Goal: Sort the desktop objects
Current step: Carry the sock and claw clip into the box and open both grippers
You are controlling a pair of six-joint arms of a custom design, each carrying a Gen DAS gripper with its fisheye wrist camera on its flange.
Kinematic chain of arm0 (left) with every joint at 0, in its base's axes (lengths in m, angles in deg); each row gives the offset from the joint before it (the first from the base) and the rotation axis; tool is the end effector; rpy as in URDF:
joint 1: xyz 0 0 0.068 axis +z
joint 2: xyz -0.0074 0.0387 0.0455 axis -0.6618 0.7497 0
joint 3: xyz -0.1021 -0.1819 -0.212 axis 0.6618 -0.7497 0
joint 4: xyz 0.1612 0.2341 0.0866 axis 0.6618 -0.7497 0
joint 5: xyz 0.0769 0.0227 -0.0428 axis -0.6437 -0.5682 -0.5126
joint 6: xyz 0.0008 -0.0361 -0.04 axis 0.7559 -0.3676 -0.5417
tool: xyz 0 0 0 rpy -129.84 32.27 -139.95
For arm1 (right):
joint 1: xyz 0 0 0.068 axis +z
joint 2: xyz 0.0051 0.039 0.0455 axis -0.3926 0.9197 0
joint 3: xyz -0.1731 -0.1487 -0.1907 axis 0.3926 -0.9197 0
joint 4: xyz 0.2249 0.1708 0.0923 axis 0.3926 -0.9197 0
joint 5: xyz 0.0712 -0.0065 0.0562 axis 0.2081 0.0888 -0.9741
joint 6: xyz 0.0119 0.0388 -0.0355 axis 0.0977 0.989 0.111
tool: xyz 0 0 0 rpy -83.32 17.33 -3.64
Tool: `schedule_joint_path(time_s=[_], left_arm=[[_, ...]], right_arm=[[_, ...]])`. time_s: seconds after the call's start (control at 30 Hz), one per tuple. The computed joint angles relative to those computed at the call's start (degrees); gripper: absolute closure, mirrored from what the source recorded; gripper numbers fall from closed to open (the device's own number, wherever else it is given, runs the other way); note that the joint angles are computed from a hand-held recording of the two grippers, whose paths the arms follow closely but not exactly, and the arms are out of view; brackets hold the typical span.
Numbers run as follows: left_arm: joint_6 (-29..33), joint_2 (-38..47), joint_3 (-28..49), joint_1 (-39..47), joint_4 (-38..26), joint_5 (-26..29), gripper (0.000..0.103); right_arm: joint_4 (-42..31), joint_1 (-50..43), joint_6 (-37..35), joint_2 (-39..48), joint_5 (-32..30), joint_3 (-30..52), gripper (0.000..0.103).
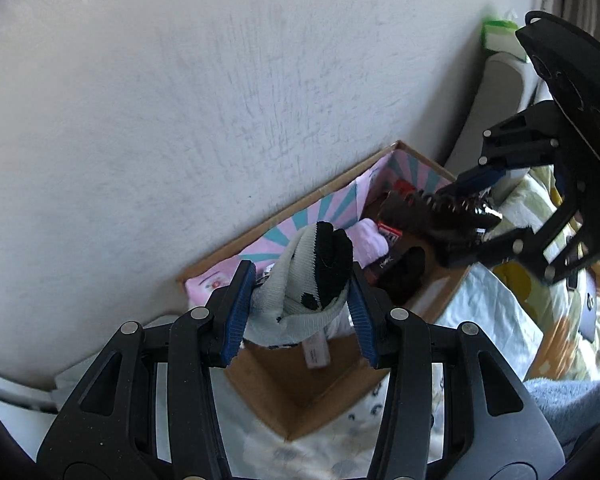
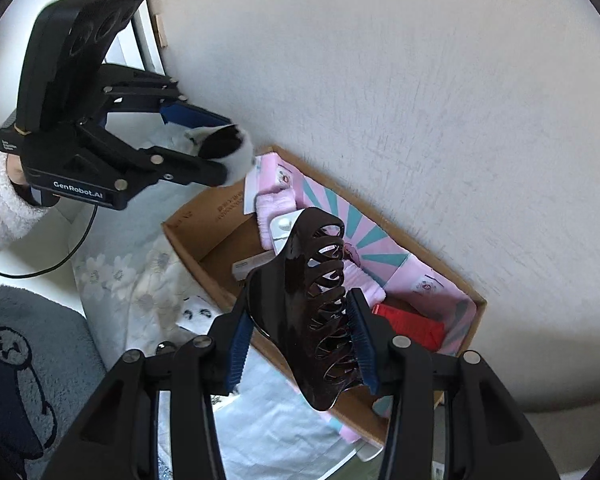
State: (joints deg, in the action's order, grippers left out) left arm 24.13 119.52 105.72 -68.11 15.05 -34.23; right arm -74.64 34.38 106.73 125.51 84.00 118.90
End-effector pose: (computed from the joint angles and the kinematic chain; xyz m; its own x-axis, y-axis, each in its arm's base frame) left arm 0.2443 -0.1341 0.3161 -0.4325 0.6871 -0.5839 0.8406 0.5414 0.0145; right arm 0.1805 0.2568 0.3625 -0.8453 -0.1063 -0.5236 -0.1295 0.9916 0.0078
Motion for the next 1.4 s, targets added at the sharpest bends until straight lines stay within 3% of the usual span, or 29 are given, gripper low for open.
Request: schedule_joint_path(time_s=[0.2,0.73,0.8,0.83,0.87,0.9,0.93,1.03,1.23,1.4], left_arm=[[-3.21,5.40,-0.23,-3.37,2.52,-4.45,0.060],[-7.52,13.17,0.76,-5.70,4.80,-7.61,0.060],[-8.62,14.58,1.76,-6.27,4.62,-9.04,0.044],[-9.11,15.17,2.26,-6.38,4.25,-9.57,0.035],[-9.63,15.85,2.86,-6.42,3.62,-10.03,0.009],[-9.86,16.03,3.08,-6.41,3.20,-10.44,0.000],[-9.51,15.53,2.71,-6.20,3.63,-9.82,0.000],[-8.72,12.66,0.86,-5.64,5.69,-8.56,0.000],[-9.22,9.60,0.78,-2.94,4.10,-6.35,0.000],[-10.09,4.32,-0.70,1.56,4.47,-0.41,0.000]], right_arm=[[5.61,-5.61,-5.55,-1.30,-5.67,-5.88,0.061],[11.75,-11.61,-13.05,-2.10,-11.33,-12.57,0.060],[12.14,-12.23,-12.78,-1.67,-10.91,-12.99,0.059],[12.08,-12.63,-12.37,-1.41,-11.05,-13.09,0.052],[11.84,-13.02,-12.06,-1.11,-11.38,-13.05,0.030],[11.71,-13.35,-11.80,-0.99,-11.68,-13.13,0.015],[12.27,-13.80,-11.83,-1.37,-12.75,-13.73,0.000],[14.55,-14.78,-11.87,-3.71,-16.17,-15.98,0.000],[11.19,-10.95,-9.02,-5.96,-9.48,-15.33,0.000],[14.92,-7.72,-3.05,-11.57,-4.90,-17.22,0.000]])
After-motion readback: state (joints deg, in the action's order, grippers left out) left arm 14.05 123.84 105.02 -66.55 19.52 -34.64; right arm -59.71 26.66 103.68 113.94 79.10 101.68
